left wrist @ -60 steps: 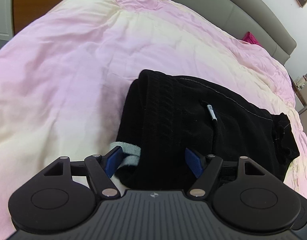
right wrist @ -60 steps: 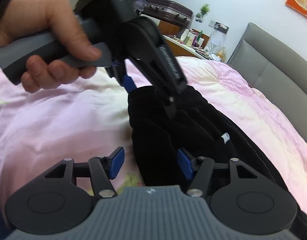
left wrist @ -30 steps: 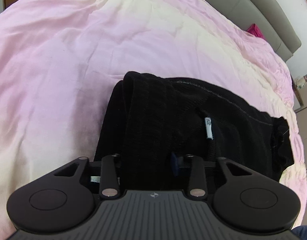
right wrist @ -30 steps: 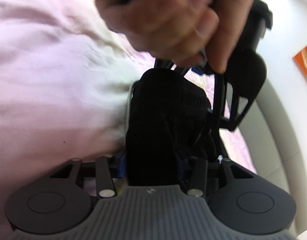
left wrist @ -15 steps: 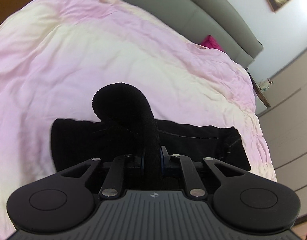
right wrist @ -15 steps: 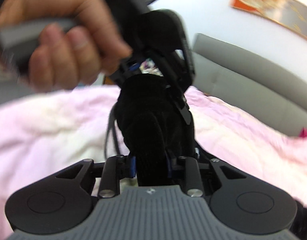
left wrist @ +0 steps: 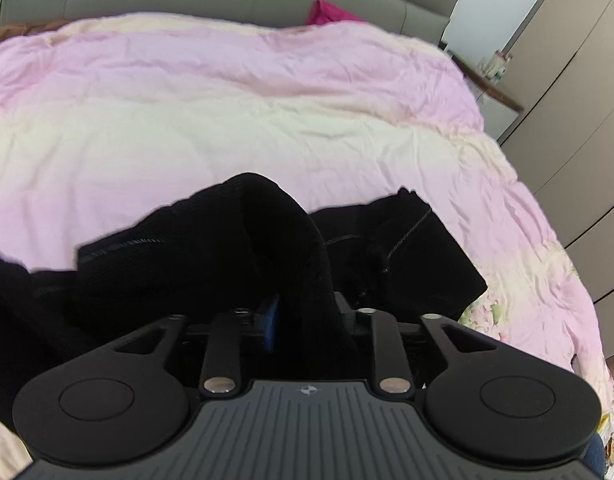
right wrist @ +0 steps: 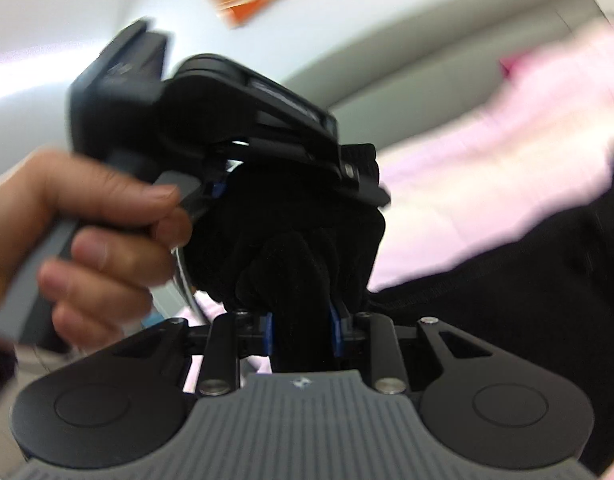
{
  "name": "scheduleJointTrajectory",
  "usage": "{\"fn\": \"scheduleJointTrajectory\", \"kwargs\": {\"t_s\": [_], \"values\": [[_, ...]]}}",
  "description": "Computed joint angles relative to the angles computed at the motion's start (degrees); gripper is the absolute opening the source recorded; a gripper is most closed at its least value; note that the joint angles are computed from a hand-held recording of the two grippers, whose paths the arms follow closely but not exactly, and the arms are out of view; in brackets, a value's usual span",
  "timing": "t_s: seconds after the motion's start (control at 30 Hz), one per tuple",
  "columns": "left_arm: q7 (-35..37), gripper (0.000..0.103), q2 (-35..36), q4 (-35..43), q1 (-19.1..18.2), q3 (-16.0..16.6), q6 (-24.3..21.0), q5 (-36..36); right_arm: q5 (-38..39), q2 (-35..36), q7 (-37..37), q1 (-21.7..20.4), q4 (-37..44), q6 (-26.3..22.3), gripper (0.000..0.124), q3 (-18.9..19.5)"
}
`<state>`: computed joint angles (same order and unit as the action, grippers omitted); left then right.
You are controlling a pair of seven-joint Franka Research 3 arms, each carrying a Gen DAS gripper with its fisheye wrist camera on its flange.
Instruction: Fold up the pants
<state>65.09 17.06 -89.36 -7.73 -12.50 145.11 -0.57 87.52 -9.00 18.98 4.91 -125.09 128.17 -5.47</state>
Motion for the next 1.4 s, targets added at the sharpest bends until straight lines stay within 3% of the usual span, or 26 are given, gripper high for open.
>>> {"fn": "scheduleJointTrajectory", "kwargs": {"t_s": [0.07,0.1,0.2,0.3,0.33,0.37,0.5,0.63,0.7,0.8,0.87,0.9,1.0,1.1,1.2,1.23,1.27,1.3,1.33,1.37,1.4], "values": [[-1.78,0.042,2.65,3.69,-1.9,0.16,-2.51,2.44,0.86,2.62,3.97,-1.24,0.66,-2.14,0.022,-1.39],[-0.97,0.043,2.52,3.28,-1.87,-0.46,-1.57,1.94,1.19,4.13,5.87,-1.94,1.12,-2.62,0.022,-1.62],[1.83,0.044,-0.83,-1.77,-0.97,-1.86,4.3,-0.56,-1.25,8.26,14.85,-4.29,2.48,-2.2,0.021,-1.53],[2.03,0.062,-5.96,-8.99,-0.47,-1.64,10.36,-2.36,-6.38,12.43,27.3,-7.03,4.45,-2.12,0.021,-1.41],[-0.32,0.07,-7.49,-11.1,-1.24,-0.34,10.96,0.55,-7.09,12.88,28.37,-8.25,3.62,-3.39,0.021,-1.55],[-4.11,0.072,-8.37,-12.29,-2.42,1.26,10.45,5.62,-7.21,13.87,29.31,-9.1,4.44,-4.85,0.022,-1.37],[-12.32,0.072,-10.12,-16.9,-3.05,3.44,7.57,16.71,-11.49,13.73,32.12,-10.72,6.04,-6.47,0.03,-0.34],[-18.88,0.07,-11.57,-25.08,-1.23,3.7,15.33,16.49,-16.62,11.43,29.15,-11.32,5.72,-4.45,0.036,-0.5],[-15.91,0.068,-11.94,-27.42,0.13,2.57,16.62,10.9,-17.75,9.44,24.04,-11.29,5.28,-1.1,0.038,-0.74],[-12.63,0.068,-13.12,-29.21,0.75,2.21,18.62,9.33,-13.97,8.38,10.67,-10.54,5.65,4.15,0.056,-0.69],[-8.52,0.068,-14.01,-29.92,1.25,1.42,19.17,3.64,-12.1,10.2,6.0,-10.04,8.28,5.45,0.072,-0.64],[-6.07,0.069,-14.82,-31.09,1.33,1.03,20.51,0.2,-11.77,11.85,4.44,-9.83,10.11,5.78,0.074,-0.36],[1.91,0.07,-17.66,-35.06,0.36,0.64,22.13,-8.77,-13.18,16.77,-0.3,-10.29,15.25,2.93,0.074,0.61],[-2.24,0.07,-18.72,-36.19,-0.63,1.05,18.12,-1.7,-19.2,21.25,2.06,-11.56,20.52,-2.89,0.074,1.56],[-4.62,0.072,-16.92,-34.09,-1.4,1.04,14.9,5.39,-22.68,25.92,5.16,-12.85,25.48,-7.31,0.067,3.64],[-5.61,0.077,-16.38,-33.49,-1.63,1.05,14.5,7.75,-24.37,25.51,5.65,-11.85,24.71,-4.96,0.055,3.7],[-6.25,0.078,-16.09,-33.27,-1.81,1.11,14.5,9.75,-26.97,24.31,6.2,-10.86,23.12,-1.68,0.034,3.87],[-6.77,0.078,-15.87,-33.0,-1.95,1.15,14.08,11.08,-29.49,24.19,7.46,-9.42,22.73,1.27,0.032,3.51],[-7.24,0.078,-15.8,-32.76,-2.05,1.19,13.58,11.77,-30.79,23.91,9.6,-9.99,22.68,1.02,0.025,3.96],[-6.81,0.078,-16.0,-32.86,-2.03,1.21,13.5,10.89,-30.81,23.53,11.79,-10.94,23.0,-1.37,0.007,3.79],[-6.84,0.078,-16.37,-33.07,-1.98,1.28,13.68,9.83,-30.89,23.75,14.38,-11.91,24.19,-4.34,0.007,3.53]]}}
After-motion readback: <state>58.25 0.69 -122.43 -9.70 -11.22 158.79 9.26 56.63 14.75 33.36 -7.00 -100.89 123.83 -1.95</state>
